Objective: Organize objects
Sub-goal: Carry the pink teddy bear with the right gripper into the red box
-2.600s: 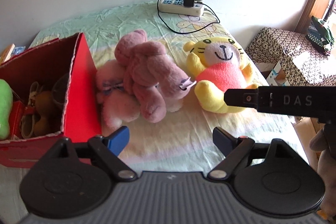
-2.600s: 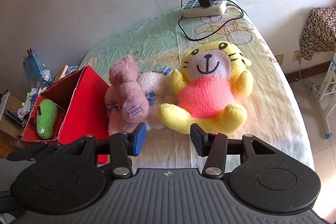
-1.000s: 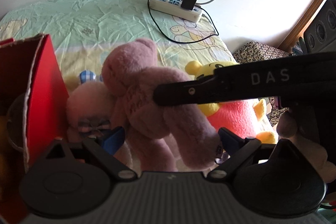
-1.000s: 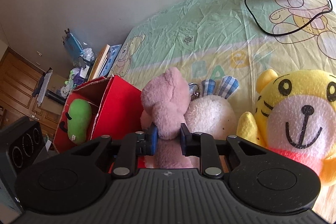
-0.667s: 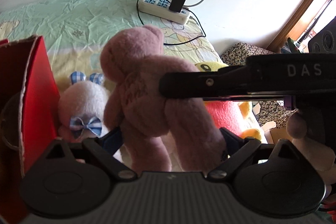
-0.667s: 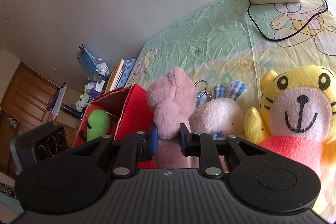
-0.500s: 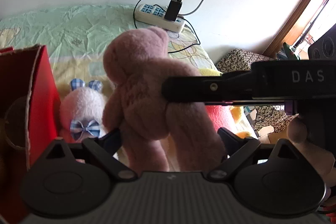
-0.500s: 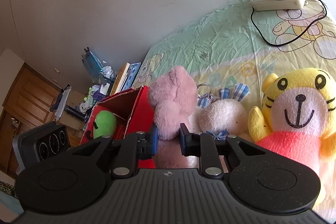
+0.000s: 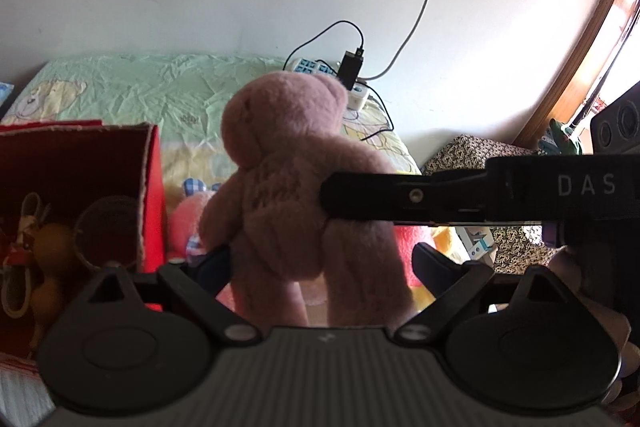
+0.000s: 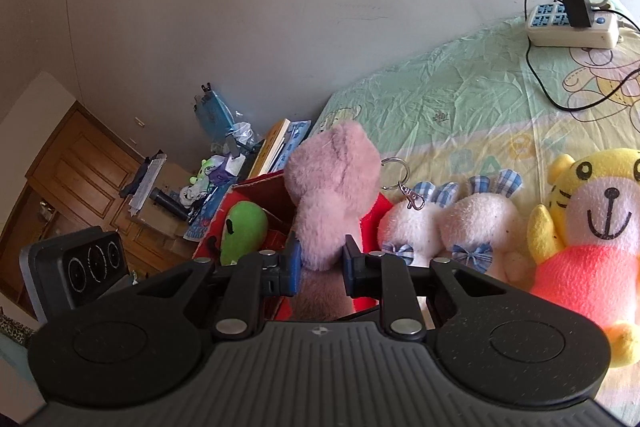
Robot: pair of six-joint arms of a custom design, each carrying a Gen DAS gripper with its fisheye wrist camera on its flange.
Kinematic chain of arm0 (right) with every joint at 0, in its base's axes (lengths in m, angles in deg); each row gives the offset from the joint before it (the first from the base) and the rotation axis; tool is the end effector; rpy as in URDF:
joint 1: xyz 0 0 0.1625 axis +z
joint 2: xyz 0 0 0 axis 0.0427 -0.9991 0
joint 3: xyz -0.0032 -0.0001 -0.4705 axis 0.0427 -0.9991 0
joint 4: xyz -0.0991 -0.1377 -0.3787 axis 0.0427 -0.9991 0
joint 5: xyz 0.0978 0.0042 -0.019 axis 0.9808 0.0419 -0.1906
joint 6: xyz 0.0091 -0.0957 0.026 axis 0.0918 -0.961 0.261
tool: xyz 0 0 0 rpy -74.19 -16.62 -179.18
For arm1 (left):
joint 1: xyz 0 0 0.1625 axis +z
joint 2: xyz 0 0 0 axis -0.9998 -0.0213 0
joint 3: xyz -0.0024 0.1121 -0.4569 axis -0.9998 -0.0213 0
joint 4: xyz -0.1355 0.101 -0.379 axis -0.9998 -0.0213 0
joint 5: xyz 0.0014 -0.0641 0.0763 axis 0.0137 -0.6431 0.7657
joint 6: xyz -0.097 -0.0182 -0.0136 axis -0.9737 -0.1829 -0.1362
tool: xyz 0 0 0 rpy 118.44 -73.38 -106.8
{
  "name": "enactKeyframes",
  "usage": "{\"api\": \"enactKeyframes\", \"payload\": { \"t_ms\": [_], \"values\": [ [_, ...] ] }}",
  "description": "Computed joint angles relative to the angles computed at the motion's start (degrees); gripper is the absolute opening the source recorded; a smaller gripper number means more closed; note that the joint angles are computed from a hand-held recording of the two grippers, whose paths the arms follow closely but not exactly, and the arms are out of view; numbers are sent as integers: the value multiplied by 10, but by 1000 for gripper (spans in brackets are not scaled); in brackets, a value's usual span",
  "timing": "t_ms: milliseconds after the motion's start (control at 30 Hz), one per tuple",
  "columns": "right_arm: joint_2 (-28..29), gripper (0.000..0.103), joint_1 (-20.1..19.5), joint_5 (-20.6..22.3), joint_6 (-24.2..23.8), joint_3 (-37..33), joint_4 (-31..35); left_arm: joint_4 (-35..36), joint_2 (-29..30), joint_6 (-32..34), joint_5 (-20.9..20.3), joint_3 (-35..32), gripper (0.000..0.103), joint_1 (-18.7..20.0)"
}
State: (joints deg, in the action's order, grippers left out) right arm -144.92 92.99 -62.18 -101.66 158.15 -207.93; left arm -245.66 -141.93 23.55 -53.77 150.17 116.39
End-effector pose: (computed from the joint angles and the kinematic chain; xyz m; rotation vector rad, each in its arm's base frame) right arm 0.1933 -0.3987 0.1123 -0.6465 2.8245 -0.6900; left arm -0.2132 -0.3461 0.1488 0.3809 2.5094 -1.0019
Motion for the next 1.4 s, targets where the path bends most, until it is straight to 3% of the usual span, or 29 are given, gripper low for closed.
{"api": "enactKeyframes", "payload": {
  "t_ms": [200, 467, 700, 867, 1000, 1100, 1400],
  "values": [
    [34, 22, 40, -4, 17, -22, -19, 83, -63, -37, 52, 16, 93, -30],
    [118, 22, 108, -47, 66, -73, -65, 157, -172, -15, 73, 39, 93, -17],
    [190, 22, 143, -72, 134, -119, -76, 216, -272, 29, 61, 57, 92, 35],
    [237, 21, 165, -111, 177, -156, -77, 232, -312, 77, 45, 59, 92, 85],
    [270, 20, 179, -141, 203, -186, -73, 233, -323, 114, 57, 60, 92, 120],
    [288, 20, 187, -158, 218, -207, -64, 207, -319, 152, 43, 53, 92, 157],
    [323, 19, 193, -162, 247, -247, -60, 232, -367, 184, 46, 53, 89, 187]
  ]
}}
